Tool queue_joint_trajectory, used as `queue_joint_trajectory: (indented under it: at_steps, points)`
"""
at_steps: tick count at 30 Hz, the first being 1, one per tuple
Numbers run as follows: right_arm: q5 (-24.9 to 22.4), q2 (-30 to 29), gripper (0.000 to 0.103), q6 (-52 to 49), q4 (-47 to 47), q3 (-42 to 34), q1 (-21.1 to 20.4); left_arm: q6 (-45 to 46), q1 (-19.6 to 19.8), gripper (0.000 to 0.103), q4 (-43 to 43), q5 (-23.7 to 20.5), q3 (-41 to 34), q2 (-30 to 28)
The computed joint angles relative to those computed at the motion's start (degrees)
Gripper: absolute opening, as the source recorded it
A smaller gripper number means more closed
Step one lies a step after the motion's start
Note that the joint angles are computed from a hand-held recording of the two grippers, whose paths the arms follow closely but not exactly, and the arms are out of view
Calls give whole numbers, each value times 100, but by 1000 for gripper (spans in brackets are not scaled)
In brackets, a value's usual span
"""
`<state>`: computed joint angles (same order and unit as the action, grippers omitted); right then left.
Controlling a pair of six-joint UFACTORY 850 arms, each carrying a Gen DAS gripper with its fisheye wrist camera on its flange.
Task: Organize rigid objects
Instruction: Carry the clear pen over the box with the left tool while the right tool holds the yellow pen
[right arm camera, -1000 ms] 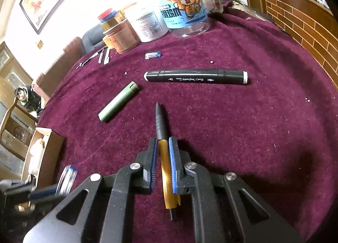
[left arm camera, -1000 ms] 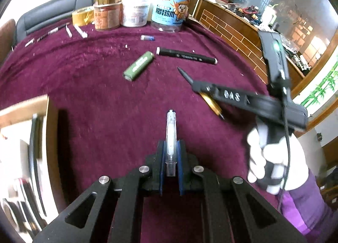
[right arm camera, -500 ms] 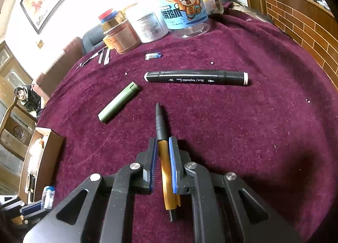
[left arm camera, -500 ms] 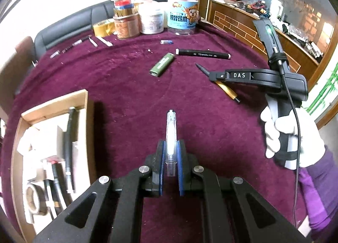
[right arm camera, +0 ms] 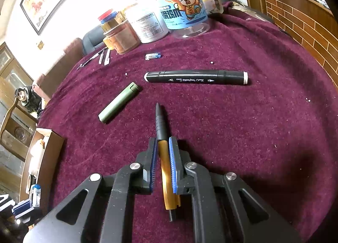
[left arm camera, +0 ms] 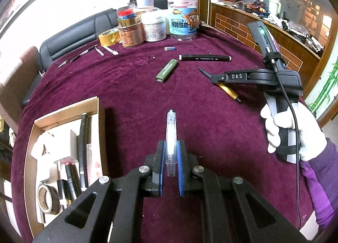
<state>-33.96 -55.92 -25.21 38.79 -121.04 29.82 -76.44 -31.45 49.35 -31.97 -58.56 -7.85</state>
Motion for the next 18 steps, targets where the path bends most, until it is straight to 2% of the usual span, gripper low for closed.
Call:
queue_joint_trajectory:
  at_steps: [12, 15, 18]
  points:
    - [72, 18, 8, 122, -157, 17, 26, -422, 24, 8, 203, 266, 588, 646]
    - [117, 10, 9, 385, -585, -36, 87, -505, 50, 8, 172, 350, 862, 1013]
    - [167, -6, 9, 984, -1533, -140, 231, -782, 51, 8, 309, 303, 1220, 1516]
